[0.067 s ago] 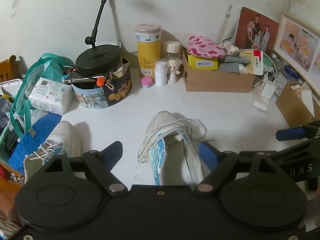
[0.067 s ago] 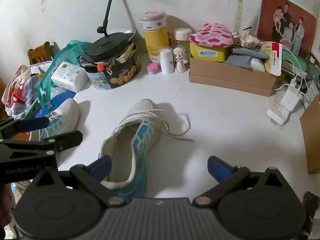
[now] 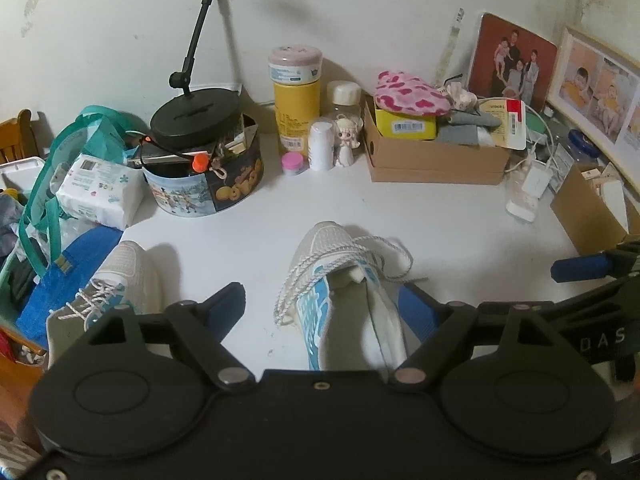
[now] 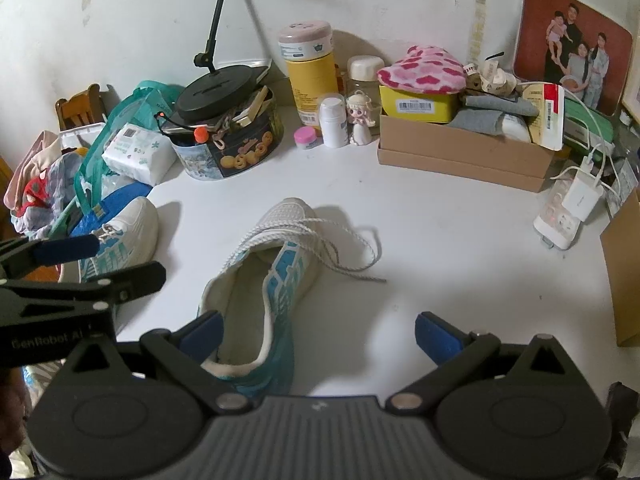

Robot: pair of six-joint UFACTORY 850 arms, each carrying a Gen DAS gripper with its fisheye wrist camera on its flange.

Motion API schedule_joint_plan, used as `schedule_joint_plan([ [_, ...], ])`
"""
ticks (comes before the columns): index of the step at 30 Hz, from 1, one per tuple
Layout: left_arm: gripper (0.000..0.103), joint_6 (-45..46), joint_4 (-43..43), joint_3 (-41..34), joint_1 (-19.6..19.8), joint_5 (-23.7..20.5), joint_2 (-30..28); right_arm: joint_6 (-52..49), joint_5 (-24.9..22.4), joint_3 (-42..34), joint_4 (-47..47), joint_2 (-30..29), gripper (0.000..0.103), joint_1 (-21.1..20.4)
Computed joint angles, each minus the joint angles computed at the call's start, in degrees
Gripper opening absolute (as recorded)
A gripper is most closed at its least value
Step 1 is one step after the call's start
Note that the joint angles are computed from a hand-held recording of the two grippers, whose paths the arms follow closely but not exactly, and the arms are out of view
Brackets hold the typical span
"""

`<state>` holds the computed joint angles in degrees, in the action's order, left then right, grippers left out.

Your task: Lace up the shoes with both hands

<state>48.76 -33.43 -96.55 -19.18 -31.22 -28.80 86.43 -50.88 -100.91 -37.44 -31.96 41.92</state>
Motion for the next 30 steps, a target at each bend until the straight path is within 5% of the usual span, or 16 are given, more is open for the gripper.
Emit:
schedule_joint_plan([
  [30,0.085,-2.2,1.6,-2.0,-0.1,-1.9,-1.7,-1.4,0.7,0.0,1.7,-0.3,0.102,-0.9],
])
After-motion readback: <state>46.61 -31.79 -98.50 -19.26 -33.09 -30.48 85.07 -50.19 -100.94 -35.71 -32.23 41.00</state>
